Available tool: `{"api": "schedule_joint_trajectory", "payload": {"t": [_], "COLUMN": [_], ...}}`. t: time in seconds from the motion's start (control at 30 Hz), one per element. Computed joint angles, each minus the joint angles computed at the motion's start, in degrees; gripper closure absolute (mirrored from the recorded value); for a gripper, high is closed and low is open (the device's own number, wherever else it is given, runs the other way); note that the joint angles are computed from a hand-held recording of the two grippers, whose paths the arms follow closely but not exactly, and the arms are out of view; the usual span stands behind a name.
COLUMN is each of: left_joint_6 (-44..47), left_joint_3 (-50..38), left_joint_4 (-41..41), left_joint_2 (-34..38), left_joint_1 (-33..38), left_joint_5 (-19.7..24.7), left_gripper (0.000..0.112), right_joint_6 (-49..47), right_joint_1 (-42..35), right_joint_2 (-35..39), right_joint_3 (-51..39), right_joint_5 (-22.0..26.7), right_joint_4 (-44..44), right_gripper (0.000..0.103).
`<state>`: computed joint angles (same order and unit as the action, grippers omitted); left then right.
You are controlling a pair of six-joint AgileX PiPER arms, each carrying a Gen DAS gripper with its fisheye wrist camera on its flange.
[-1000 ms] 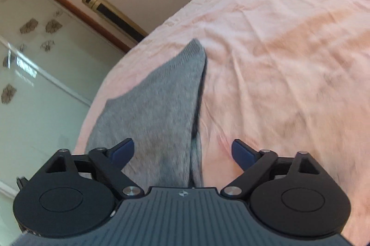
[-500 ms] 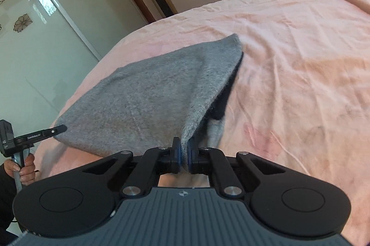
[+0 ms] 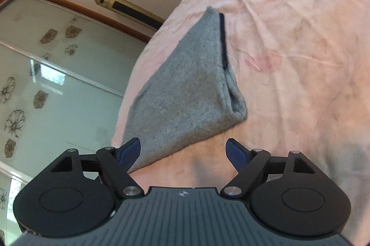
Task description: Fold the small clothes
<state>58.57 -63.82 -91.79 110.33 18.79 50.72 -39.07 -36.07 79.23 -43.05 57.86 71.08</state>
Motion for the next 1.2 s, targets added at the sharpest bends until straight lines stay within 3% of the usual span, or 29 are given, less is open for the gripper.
{"api": "schedule_joint_trajectory", "payload": {"t": [0.1, 0.13, 0.17, 0.2, 0.23, 0.27, 0.3, 0.37, 0.5, 0.57, 0.67, 0.8, 0.87, 0.97, 1.03, 1.07, 1.17, 1.2], "left_joint_6": [-1.46, -2.17, -4.4, -8.43, -13.16, -16.08, -17.88, -19.47, -12.62, -11.0, -6.74, -2.76, -0.7, -1.71, 0.61, 0.18, -7.92, -13.52], "left_joint_3": [-1.7, -3.39, -4.87, -6.62, -9.0, -10.59, -11.46, -12.85, -11.38, -10.48, -6.56, -1.87, -0.83, -2.86, -6.9, -10.39, -27.25, -32.98], "left_joint_4": [-4.62, -3.33, 0.22, 5.63, 11.29, 14.73, 17.28, 20.13, 15.13, 15.57, 16.2, 23.57, 24.99, 24.09, 18.95, 18.76, 30.25, 35.94], "left_joint_2": [0.08, 0.56, 0.71, 1.11, 2.53, 2.9, 2.81, 2.43, -0.96, -3.29, -7.12, -6.77, -5.12, -6.39, -6.09, -5.53, 2.5, 6.22], "left_joint_1": [-4.74, -6.55, -7.85, -9.46, -10.54, -10.38, -10.21, -9.89, -6.52, -4.92, -0.71, 2.73, 4.77, 6.88, 6.16, 3.93, -5.39, -8.5], "left_joint_5": [-9.76, -12.87, -15.81, -19.1, -20.12, -19.28, -18.44, -17.35, -10.42, -6.06, 0.72, 1.63, 2.41, 2.13, 0.2, -3.25, -11.72, -13.9], "left_gripper": [0.032, 0.038, 0.048, 0.091, 0.103, 0.103, 0.103, 0.103, 0.104, 0.104, 0.104, 0.101, 0.099, 0.083, 0.044, 0.037, 0.035, 0.035], "right_joint_6": [-3.98, -6.03, -8.36, -9.25, -9.38, -7.86, -5.3, -6.14, -3.01, -0.62, 1.66, 0.47, 0.09, -0.36, -0.56, -1.65, -2.25, 0.24], "right_joint_1": [7.05, 9.94, 12.09, 14.03, 15.75, 16.11, 15.26, 13.54, 10.25, 8.07, 3.08, -5.93, -8.56, -12.56, -12.47, -11.51, -5.21, -1.16], "right_joint_2": [-0.3, 0.43, 0.82, 1.3, 2.46, 3.5, 5.37, 8.22, 6.03, 4.11, 0.15, -4.79, -3.93, -3.9, -4.96, -3.73, 3.99, 7.52], "right_joint_3": [3.77, 4.09, 4.48, 4.16, 3.14, 2.18, 0.85, -0.22, -2.73, -4.33, -5.05, -1.35, 0.23, -0.23, -2.3, -4.34, -14.4, -18.83], "right_joint_5": [-13.85, -19.33, -23.33, -26.64, -29.08, -29.22, -27.07, -22.95, -19.12, -15.6, -6.56, 2.82, 4.91, 5.66, 0.93, -0.84, -4.31, -7.95], "right_joint_4": [12.86, 18.08, 23.07, 25.77, 26.18, 24.29, 20.92, 19.46, 11.82, 8.0, 1.85, -5.04, -8.96, -10.59, -8.59, -6.96, -7.08, -10.1], "right_gripper": [0.024, 0.026, 0.027, 0.031, 0.044, 0.057, 0.089, 0.091, 0.092, 0.092, 0.092, 0.092, 0.085, 0.068, 0.032, 0.026, 0.023, 0.023]}}
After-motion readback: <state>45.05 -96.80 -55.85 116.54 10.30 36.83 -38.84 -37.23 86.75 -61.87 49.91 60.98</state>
